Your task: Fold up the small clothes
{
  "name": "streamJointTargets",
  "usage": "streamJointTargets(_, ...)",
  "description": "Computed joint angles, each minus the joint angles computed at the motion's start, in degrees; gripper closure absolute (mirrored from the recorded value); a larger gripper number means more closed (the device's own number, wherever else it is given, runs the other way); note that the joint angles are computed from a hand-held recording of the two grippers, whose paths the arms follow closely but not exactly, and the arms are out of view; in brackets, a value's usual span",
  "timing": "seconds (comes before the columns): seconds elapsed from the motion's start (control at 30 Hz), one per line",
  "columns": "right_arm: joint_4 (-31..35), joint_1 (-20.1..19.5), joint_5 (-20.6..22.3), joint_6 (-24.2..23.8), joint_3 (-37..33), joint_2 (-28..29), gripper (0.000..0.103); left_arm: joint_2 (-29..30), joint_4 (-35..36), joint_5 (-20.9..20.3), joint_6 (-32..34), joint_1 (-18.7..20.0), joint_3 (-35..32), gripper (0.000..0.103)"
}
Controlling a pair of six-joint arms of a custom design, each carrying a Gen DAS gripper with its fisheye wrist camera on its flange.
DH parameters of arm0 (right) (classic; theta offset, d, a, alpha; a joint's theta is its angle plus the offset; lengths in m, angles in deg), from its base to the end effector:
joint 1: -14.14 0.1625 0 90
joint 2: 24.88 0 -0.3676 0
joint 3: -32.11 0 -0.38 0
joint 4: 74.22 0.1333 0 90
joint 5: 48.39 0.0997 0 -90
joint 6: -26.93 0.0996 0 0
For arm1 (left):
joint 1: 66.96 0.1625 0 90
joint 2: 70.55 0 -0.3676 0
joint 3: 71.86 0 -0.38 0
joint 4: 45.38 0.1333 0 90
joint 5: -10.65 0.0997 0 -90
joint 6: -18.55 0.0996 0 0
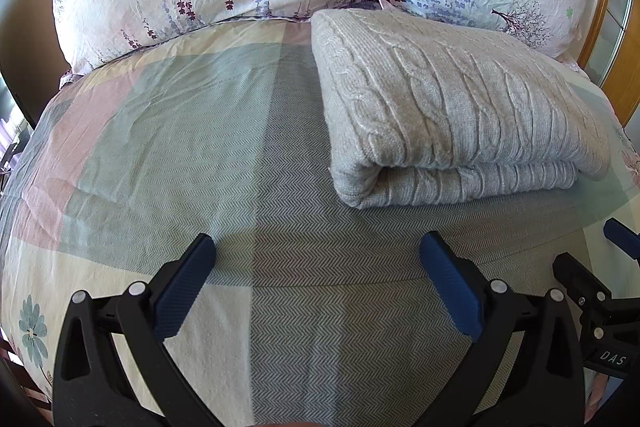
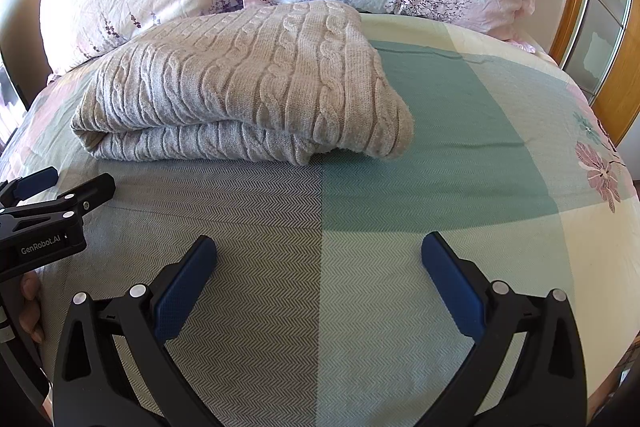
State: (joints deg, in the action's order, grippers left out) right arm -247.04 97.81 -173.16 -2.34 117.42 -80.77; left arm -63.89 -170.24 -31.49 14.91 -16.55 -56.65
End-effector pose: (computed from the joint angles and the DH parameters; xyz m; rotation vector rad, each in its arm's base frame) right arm 0.0030 -0.6667 0.3115 0.0967 -2.1963 0.8321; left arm -0.3693 -0.7716 -0.0644 0.6169 2.2891 -0.6377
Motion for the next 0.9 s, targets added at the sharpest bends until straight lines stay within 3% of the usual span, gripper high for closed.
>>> streamJointTargets(0.9, -0.1, 0.0, 0.0, 0.0, 0.0, 0.0, 0.001, 0.2, 0.2, 0.0, -0.1, 0.0, -0.4, 0.002)
